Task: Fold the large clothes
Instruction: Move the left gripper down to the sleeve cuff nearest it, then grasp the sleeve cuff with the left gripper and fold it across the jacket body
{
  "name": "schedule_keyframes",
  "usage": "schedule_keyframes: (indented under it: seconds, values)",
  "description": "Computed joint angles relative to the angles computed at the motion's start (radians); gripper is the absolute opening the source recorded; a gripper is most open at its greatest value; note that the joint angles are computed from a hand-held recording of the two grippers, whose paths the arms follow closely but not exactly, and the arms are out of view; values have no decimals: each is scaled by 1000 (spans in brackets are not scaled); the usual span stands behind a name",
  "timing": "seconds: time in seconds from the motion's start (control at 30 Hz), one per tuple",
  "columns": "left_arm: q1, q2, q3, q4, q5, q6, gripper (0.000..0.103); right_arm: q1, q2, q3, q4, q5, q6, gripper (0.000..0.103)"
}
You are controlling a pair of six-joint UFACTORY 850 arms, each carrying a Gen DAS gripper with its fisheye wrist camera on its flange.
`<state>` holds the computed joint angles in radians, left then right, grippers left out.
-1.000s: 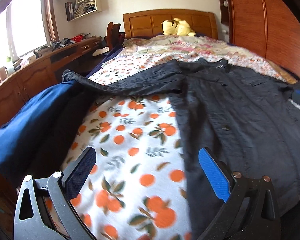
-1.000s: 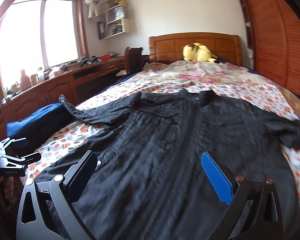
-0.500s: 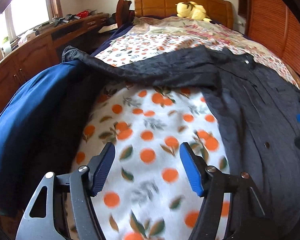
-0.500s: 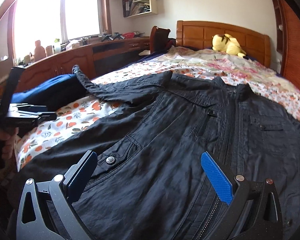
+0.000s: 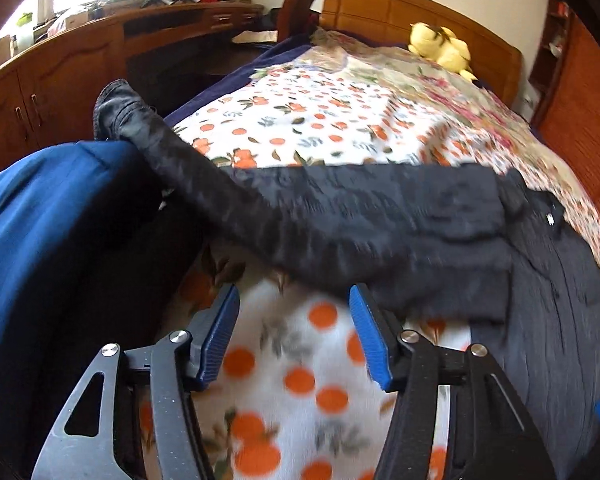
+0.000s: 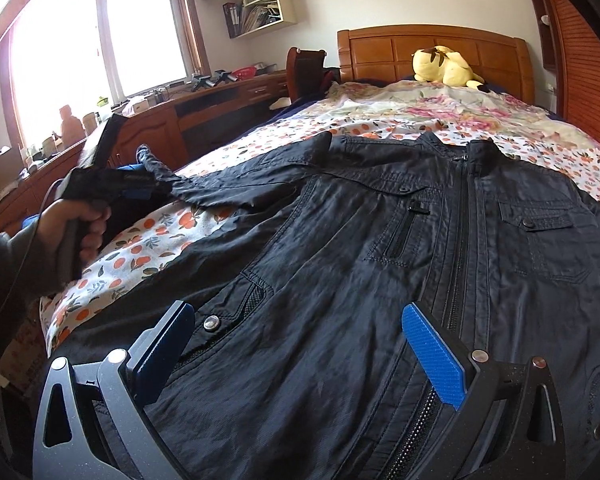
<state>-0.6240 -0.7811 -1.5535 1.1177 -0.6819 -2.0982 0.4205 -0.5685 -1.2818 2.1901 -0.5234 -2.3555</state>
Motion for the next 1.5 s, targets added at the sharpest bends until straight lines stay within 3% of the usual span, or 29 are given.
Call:
schedule_keyframes:
  seconds: [0.17, 0.27, 0.3, 0.33, 0.37, 0.43, 0.57, 0.7, 0.87, 1.03, 1.27, 1.4, 1.47, 1.5]
  values:
    - [37, -27, -38, -20, 16, -15, 58, 18, -12, -16, 11, 13, 2, 103]
    - [55, -49, -66, -71, 9, 22, 47, 16, -14, -20, -2, 10, 15, 103]
    - [62, -57, -74, -90, 7, 30, 35, 15, -15, -20, -6, 8, 21, 103]
    - [68, -60, -76, -98, 12, 29, 14, 14, -16, -21, -8, 6, 25, 103]
    - [75, -66, -85, -116, 13, 39, 7, 13, -17, -22, -9, 4, 27, 103]
    - [75, -78, -114, -135, -7, 75, 2, 13, -20, -24, -11, 2, 32, 103]
    - [33, -106, -222, -125, -126, 189, 2, 11, -21, -23, -9, -3, 35, 103]
    - [-18, -107, -303, -79, -178, 255, 2, 7, -18, -18, -4, -9, 37, 103]
    - [-97, -170, -500, -75, -250, 411, 2, -5, -1, 2, 13, -21, 26, 103]
    - [-160, -250, -664, -95, -296, 544, 2, -9, 22, 38, 97, -20, -52, 103]
    - [-206, -313, -741, -156, -307, 615, 2, -16, 52, 81, 175, -27, -117, 103]
    - [-224, -307, -715, -176, -307, 643, 3, -10, 58, 91, 209, -26, -144, 103]
    - [-232, -277, -660, -172, -273, 609, 20, -4, 55, 90, 221, -23, -152, 103]
    - [-236, -256, -624, -161, -252, 582, 35, -5, 57, 92, 217, -24, -149, 103]
